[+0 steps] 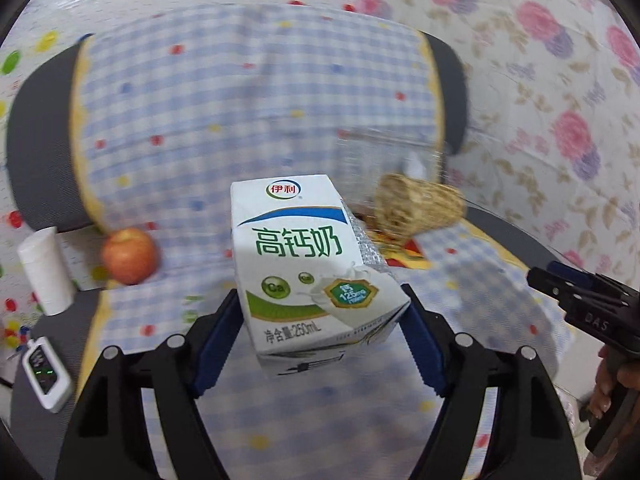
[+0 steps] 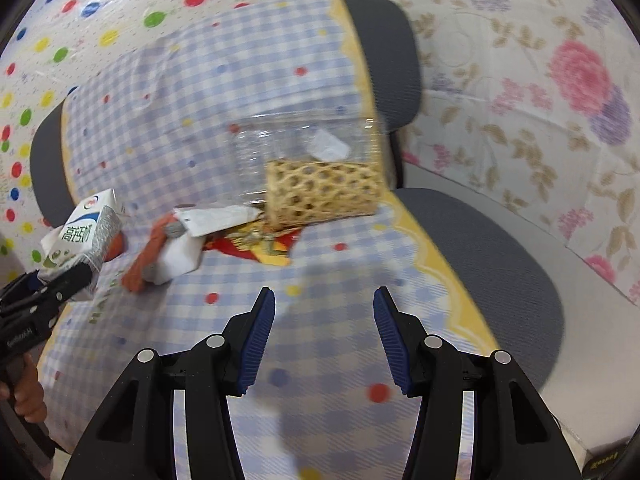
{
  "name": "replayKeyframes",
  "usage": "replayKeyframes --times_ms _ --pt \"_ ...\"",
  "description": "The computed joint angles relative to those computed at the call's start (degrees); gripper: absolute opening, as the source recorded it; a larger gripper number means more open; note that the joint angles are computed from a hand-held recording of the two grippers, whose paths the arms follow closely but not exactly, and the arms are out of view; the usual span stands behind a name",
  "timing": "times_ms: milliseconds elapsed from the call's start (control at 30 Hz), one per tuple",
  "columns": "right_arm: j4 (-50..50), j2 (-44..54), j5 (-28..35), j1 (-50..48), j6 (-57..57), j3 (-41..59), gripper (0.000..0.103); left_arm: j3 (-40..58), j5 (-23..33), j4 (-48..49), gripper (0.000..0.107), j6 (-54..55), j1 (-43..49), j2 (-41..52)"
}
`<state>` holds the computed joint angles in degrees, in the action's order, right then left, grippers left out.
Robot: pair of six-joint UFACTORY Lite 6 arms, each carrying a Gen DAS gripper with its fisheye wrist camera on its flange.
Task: Collect trash
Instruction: 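Grasp the white milk carton with the left gripper and lift it, then hold the milk carton in the left gripper while the right gripper grasps the white wrapper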
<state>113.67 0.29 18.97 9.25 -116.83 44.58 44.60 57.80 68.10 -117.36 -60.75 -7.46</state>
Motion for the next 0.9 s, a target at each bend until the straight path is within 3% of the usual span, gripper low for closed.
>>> replayKeyframes --times_ms 267,333,633,700,900 --pt "5.0 13.1 -5.9 14.6 -1.2 15.0 0.053 -12.0 0.2 -2.2 0.075 3.5 8.3 -15.6" --pt "1.6 17.0 -7.6 16.9 2.8 19.8 0.053 -13.1 -2.0 -1.5 0.075 5.6 12.3 -17.4" --pt "-51.6 39.4 -10.5 24.3 56.0 49.3 0.048 -14.5 -11.9 2.5 0.075 8.6 24.0 -17.4" --pt "-63.6 44.4 -7.8 24.7 67.7 57.0 0.040 -14.5 -13.1 3.0 0.075 8.7 25.3 -17.1" --pt "-95.3 59.4 2.1 26.9 98.2 80.8 0.041 -15.3 -15.1 3.8 0.075 7.9 26.9 -17.3"
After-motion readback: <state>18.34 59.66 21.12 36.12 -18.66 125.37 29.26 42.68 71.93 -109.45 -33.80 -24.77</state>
